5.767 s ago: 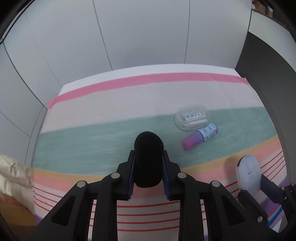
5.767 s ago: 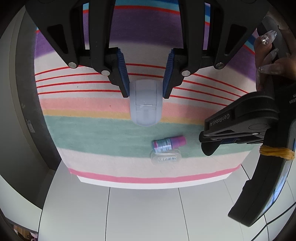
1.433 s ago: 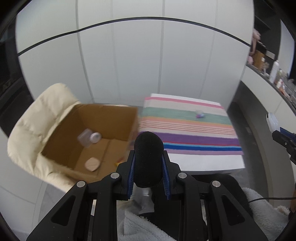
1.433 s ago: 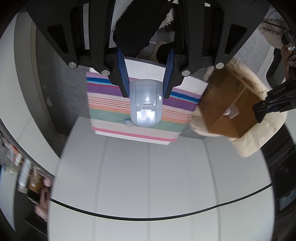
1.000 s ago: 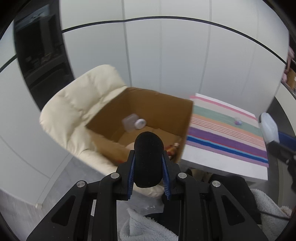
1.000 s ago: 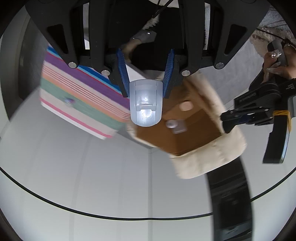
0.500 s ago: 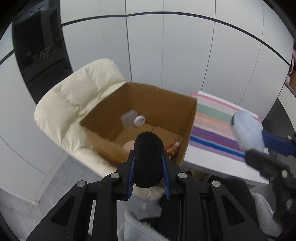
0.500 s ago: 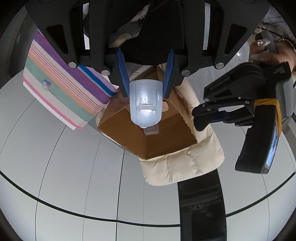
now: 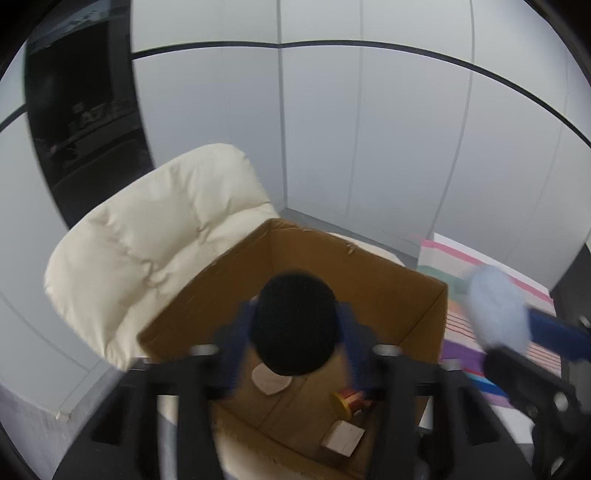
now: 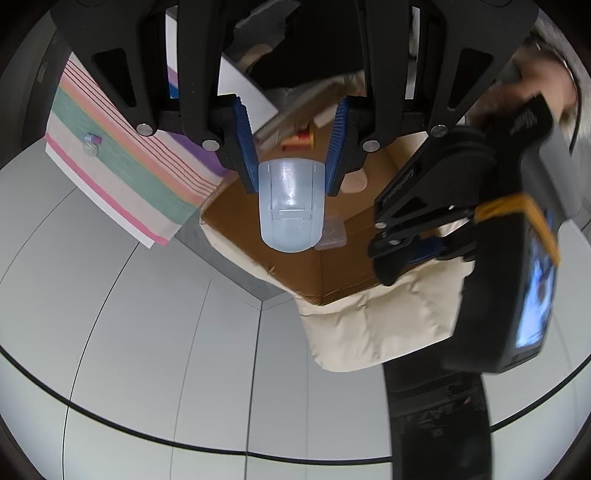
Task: Organize objects
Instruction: 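Open both tools to drop the puff and white item into the box, then move both tools back over the striped table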
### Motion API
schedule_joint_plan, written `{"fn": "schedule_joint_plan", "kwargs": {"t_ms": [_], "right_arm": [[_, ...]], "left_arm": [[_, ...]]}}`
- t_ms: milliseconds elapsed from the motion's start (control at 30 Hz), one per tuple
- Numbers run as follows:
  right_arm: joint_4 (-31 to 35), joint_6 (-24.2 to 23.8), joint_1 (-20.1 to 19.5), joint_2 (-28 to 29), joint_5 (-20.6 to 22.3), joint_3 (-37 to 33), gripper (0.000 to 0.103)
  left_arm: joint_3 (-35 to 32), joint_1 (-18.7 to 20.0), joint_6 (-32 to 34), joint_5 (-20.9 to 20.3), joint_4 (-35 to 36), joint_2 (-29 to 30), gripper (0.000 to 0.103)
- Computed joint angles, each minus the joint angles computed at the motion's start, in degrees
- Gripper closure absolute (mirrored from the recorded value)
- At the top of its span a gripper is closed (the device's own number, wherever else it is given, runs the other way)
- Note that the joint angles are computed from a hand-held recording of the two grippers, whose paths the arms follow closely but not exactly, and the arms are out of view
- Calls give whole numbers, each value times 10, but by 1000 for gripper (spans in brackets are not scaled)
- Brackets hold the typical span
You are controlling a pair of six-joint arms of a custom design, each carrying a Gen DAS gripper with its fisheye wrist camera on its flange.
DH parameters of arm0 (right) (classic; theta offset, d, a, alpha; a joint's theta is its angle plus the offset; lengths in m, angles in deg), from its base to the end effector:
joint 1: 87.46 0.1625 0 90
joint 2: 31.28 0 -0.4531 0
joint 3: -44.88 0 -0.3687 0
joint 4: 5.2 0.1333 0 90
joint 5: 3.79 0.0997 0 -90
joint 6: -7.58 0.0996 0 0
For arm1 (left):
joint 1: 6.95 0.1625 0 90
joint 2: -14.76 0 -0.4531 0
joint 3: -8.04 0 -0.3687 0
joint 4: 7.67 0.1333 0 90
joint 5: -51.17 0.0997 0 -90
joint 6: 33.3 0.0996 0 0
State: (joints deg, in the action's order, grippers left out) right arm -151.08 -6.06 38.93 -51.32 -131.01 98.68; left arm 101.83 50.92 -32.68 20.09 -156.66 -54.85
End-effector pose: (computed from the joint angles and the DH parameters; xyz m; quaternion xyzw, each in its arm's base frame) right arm 0.5657 -0.6445 0.0769 0.3378 -0.8688 0.2400 0.2712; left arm -0.1369 -0.6290 0.4509 0.0931 0.8386 -0.3781 0.3809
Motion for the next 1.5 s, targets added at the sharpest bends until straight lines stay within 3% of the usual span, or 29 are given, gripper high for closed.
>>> {"fn": "schedule_joint_plan", "kwargs": {"t_ms": [33, 100, 167, 233, 400, 800, 1033, 1267, 1500], "right_arm": [[-12, -12, -5, 9, 19, -13, 65], [-15, -14, -10, 28, 12, -45, 51], [-10, -2, -15, 43, -1, -75, 0], [-17, 6, -23, 42, 10, -77, 0], [14, 49, -35, 35, 33, -83, 0], [-3, 41, -43, 18, 26, -40, 0], [-13, 49, -45, -1, 17, -13, 0], [-22, 78, -45, -32, 2, 35, 0], [-75, 100, -46, -84, -19, 117, 0]], "left_arm": [[-5, 2, -6, 10, 3, 1, 21], [-11, 8, -38, 33, 16, -2, 2], [-22, 22, -69, 0, 35, -14, 0], [-32, 33, -99, -21, 58, -19, 0], [-42, 39, -129, -18, 102, -17, 0], [-13, 16, -41, 13, 42, -7, 0], [-9, 14, -41, 7, 59, -12, 0], [4, 7, -70, -30, 104, -28, 0], [30, -20, -33, -33, 66, -16, 0]]}}
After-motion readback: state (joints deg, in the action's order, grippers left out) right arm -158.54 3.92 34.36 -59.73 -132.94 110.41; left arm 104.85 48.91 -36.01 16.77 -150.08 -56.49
